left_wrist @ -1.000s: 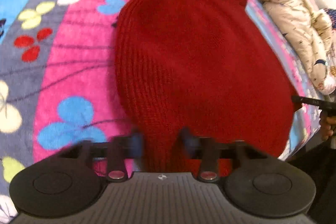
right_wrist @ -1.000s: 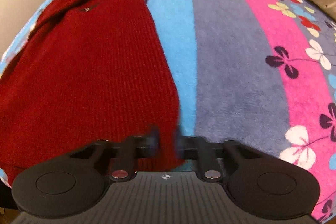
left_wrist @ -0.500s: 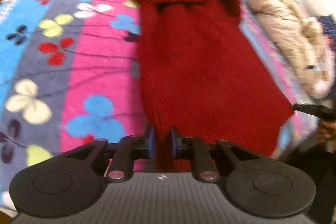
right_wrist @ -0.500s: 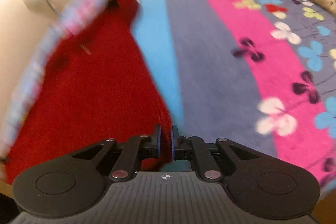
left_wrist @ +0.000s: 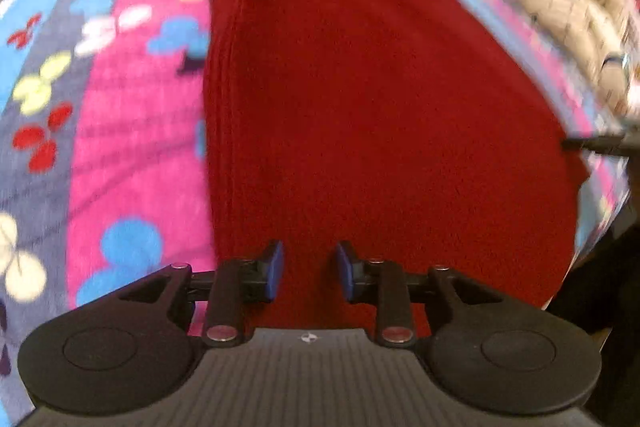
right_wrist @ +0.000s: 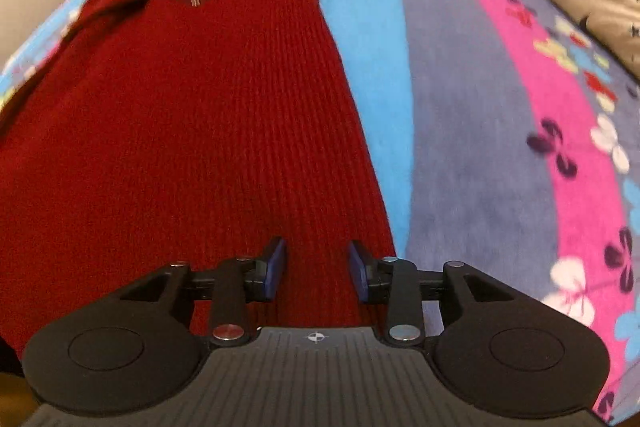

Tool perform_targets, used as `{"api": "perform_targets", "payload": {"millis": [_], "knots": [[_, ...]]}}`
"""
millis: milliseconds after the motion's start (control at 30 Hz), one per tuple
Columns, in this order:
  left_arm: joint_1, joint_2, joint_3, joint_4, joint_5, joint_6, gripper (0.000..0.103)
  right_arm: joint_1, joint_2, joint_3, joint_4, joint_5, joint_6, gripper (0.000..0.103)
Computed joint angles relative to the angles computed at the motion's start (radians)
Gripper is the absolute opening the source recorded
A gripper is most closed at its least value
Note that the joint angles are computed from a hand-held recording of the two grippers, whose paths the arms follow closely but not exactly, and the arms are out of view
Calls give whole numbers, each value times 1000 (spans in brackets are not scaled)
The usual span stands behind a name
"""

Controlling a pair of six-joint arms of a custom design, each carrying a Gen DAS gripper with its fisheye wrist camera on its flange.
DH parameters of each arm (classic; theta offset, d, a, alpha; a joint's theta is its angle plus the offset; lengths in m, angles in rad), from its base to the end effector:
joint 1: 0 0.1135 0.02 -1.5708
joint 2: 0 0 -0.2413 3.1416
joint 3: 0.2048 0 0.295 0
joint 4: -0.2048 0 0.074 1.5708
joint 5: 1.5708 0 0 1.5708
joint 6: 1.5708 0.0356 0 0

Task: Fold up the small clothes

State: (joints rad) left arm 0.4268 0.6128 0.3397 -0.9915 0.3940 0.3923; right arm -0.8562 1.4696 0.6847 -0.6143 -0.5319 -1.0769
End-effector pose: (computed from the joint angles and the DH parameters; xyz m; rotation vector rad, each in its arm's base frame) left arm 0.1414 0.0493 0.1303 0.0364 2.6898 -0.3271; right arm 0.1842 -0.1847 0.0887 -0.3469 2.5781 0.2184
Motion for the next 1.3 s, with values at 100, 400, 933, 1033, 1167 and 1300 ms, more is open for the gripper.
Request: {"api": "perform_targets", "payload": {"millis": [100,400,933,1033,1167,1300], "knots": [[-41,70,1,75,-33,-58,49,42,0,-15,39,43,37,40],[-190,-142,-65,220,-176,-223,49,156,-117,-66,180,-94,253,42],[-708,768,459,782,-694,-605,23,508,132,88,358,106,537,45],[-732,993,638,817,-719,-656,24,532,169,122,342,125,532,45],[-753,1327,947,808,-760,-658,36,542,186,159,313,113,527,45],[-747,1605,1279,696,-776,-709,71,537,199,175,287,104,492,45]]}}
